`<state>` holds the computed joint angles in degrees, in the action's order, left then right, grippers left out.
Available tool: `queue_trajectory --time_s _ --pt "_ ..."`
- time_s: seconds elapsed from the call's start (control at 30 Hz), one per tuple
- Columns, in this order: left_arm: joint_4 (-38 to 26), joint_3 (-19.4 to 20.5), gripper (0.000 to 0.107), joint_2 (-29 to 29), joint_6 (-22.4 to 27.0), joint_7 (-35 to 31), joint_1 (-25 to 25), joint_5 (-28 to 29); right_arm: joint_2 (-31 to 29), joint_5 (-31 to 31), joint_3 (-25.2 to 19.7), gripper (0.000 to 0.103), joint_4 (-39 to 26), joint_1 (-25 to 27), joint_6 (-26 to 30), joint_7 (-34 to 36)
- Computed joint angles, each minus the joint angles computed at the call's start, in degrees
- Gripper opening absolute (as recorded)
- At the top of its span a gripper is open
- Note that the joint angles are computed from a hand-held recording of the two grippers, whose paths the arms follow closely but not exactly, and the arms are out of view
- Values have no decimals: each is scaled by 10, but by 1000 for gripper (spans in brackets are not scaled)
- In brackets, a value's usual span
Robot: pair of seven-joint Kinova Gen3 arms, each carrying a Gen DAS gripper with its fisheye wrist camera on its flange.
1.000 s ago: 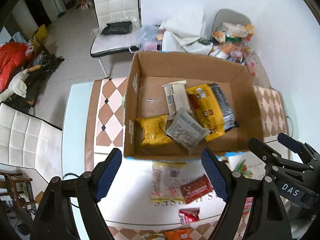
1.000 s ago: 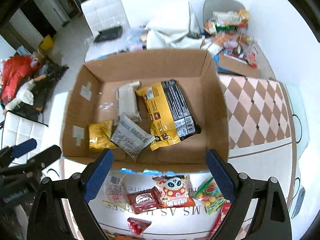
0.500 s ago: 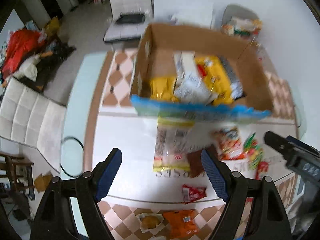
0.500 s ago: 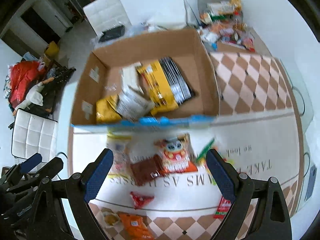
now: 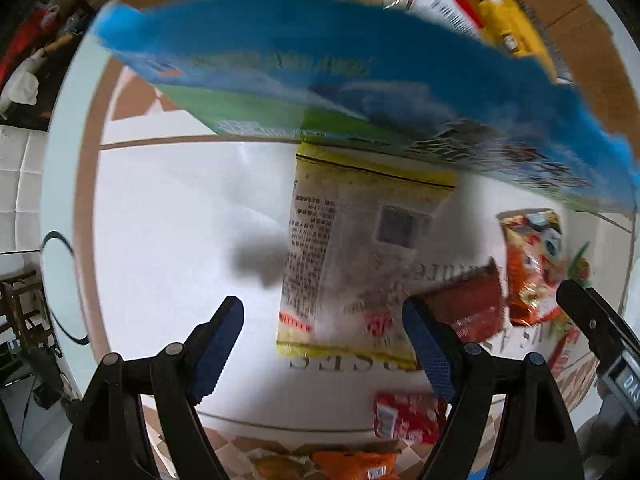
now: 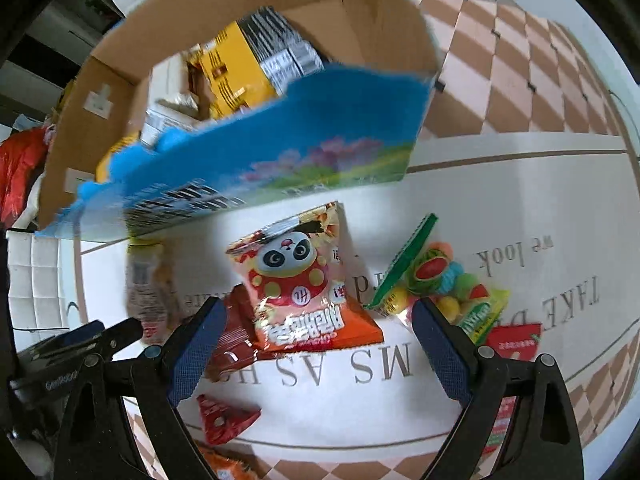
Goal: Organize snacks
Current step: 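Grasp the clear bread bag with left tool while right grasps panda-print bag, then lift both bags and carry them toward the cardboard box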
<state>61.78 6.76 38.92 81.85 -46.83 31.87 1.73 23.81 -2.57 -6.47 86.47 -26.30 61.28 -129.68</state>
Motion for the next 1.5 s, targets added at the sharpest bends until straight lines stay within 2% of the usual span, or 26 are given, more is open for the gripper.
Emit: queue_trajectory --time_s 0.17,0.27,0.43,0.5,0.57,0.7,0.93,1.03,1.1,1.13,1.27,1.5 --pt "6 7 81 16 -18 -15 -11 17 18 3 0 96 -4 -1 -8 7" --pt "7 4 81 16 -25 -15 -1 10 34 5 1 94 -21 -3 2 13" --pt "5 2 65 11 -29 -12 15 0 59 0 1 87 -44 -3 20 23" --pt "8 2 60 5 -27 -9 19 -3 63 -2 1 78 -50 -3 23 27" --pt "15 2 59 -2 -23 -2 24 -5 66 -7 0 59 -60 -3 33 30" --pt "55 6 58 -27 -30 13 33 -4 76 -19 -4 58 -75 -6 60 30" --pt "136 21 59 -70 -58 38 42 10 54 -64 -16 58 -24 5 69 38" --pt "156 30 59 -79 -71 39 44 5 43 -79 -17 59 2 8 54 36" --pt "177 29 61 -83 -82 40 52 5 45 -82 -15 64 7 8 52 28" --pt "180 30 62 -83 -83 36 48 6 48 -84 -15 68 5 8 54 25" --pt "177 33 67 -75 -86 28 44 11 43 -96 -18 69 26 18 51 31" --pt "175 31 67 -70 -86 15 40 10 65 -88 -18 74 14 1 60 21"
